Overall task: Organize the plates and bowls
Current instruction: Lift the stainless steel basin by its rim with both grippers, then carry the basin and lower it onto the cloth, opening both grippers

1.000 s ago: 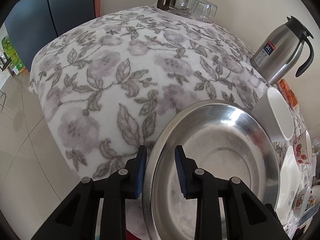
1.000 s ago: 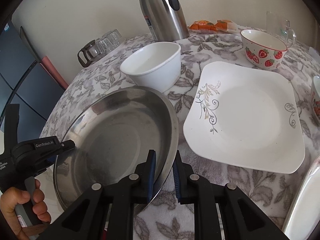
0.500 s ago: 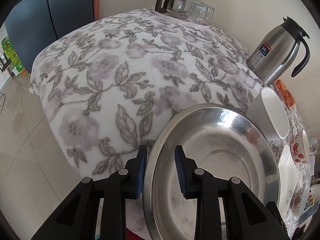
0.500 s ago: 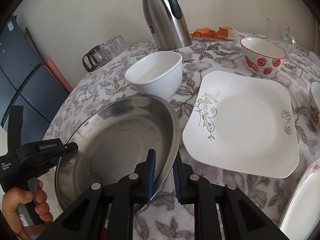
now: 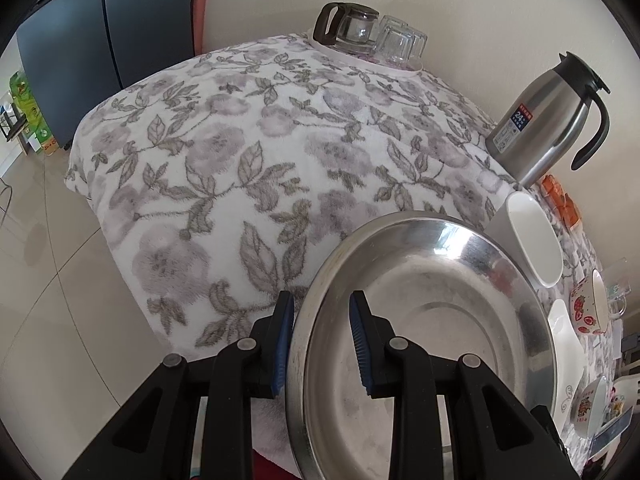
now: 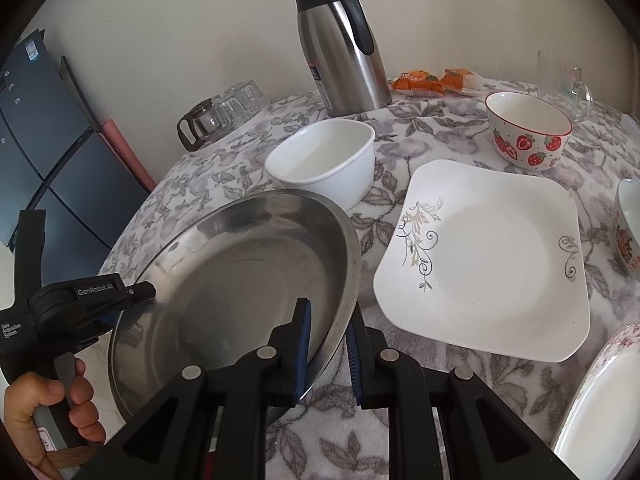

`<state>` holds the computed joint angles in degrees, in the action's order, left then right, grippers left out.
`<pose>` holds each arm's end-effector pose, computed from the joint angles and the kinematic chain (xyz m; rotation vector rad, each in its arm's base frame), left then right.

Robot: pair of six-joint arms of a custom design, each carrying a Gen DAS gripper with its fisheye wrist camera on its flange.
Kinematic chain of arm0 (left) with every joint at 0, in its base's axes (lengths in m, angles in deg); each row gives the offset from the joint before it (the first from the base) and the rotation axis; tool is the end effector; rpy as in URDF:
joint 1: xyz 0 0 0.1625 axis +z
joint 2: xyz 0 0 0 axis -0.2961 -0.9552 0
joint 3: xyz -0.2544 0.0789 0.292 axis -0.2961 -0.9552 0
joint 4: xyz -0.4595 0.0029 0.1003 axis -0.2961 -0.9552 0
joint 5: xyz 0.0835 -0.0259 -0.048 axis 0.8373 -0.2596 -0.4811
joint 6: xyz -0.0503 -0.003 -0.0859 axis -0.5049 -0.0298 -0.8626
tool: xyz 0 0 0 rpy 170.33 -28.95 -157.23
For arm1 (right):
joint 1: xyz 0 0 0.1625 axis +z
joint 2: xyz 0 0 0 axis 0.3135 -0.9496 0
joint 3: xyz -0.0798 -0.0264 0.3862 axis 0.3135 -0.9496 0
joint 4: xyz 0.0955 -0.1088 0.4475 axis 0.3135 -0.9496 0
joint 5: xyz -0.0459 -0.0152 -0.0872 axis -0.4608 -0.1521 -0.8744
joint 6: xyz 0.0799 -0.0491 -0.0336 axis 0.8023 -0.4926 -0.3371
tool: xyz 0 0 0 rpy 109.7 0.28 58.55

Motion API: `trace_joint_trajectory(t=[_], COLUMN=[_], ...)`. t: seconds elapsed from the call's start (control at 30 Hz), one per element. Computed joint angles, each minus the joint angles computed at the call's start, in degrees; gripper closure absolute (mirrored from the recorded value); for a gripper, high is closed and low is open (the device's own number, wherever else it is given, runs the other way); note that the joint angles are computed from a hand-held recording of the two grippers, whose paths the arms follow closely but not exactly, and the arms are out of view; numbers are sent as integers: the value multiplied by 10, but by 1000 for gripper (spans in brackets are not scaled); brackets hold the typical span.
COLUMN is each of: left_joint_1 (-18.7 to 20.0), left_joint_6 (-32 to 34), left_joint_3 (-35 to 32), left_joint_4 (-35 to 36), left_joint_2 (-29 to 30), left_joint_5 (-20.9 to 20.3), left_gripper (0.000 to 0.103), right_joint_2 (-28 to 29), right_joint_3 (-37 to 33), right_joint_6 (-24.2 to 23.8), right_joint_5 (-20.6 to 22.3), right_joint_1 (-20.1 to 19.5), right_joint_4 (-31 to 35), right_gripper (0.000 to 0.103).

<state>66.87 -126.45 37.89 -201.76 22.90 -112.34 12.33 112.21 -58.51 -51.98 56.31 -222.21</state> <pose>-0.3199 -0.7119 -0.0776 -0.5006 2.2281 -0.9182 -0.0688 -0.7118 0.2949 0.4560 -2.6347 0.7336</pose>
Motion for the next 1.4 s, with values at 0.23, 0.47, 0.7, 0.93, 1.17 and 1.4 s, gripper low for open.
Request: trace_joint_trajectory(t=[0.23,0.47,0.7,0.93,1.17,1.4], left_joint_1=[-6,-13,-21,-30,-39,-48], left_joint_6=[7,16,26,66,118,173], left_joint_3=[17,20,29,17,-21,-95], left_joint_4=[-39,-52,-79,-109,-134,-134], left_joint_2=[-9,-8,-11,3,34,86], left_joint_5=[8,21,40,51,44,33], left_gripper=[73,73,73,73,73,73], right_joint_2=[-9,-17,-24,-32,-41,-47], right_joint_3=[6,17,22,23,14,0], right_joint_6=[3,-20,-27,-32,-26,-21], right_joint_5=[23,23,34,37,42,37], right_joint_1=[-3,2,2,-2,-12,-24], right_joint_4=[-2,-27,-33,-47,-58,-80], right_gripper=[85,85,85,85,85,85])
